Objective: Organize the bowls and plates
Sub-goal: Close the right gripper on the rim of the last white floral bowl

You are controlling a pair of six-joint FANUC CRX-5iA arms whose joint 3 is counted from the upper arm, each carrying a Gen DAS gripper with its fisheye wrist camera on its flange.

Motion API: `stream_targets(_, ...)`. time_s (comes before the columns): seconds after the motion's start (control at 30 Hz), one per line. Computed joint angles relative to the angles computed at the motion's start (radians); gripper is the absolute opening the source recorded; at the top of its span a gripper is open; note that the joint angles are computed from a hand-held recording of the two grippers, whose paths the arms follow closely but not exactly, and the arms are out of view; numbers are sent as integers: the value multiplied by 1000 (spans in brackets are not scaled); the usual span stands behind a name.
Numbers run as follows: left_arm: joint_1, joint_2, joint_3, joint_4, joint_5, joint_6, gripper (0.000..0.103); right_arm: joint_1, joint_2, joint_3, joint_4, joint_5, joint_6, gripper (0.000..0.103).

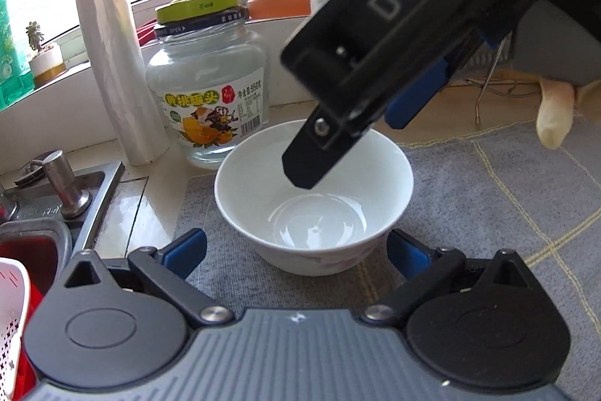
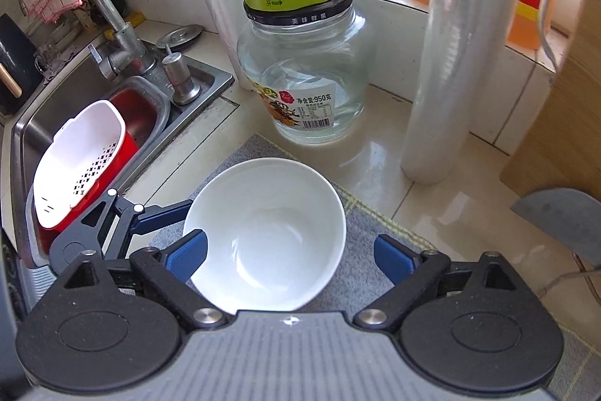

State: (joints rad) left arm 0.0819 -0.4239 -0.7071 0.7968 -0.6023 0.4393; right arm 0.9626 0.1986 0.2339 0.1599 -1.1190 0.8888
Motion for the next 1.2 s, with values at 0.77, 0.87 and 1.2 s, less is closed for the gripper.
stream_targets(0.77,-6,0,-20,98,-6,-119,89,-24,51,48,-45,1,61,74)
stream_targets(0.87,-8,-1,-20,98,-5,-119,89,-25,53,51,-44,0,65,73)
stream_targets(1.2,5,-5,-12,87,-33,-110,89,-23,51,53,-47,-6,64,73)
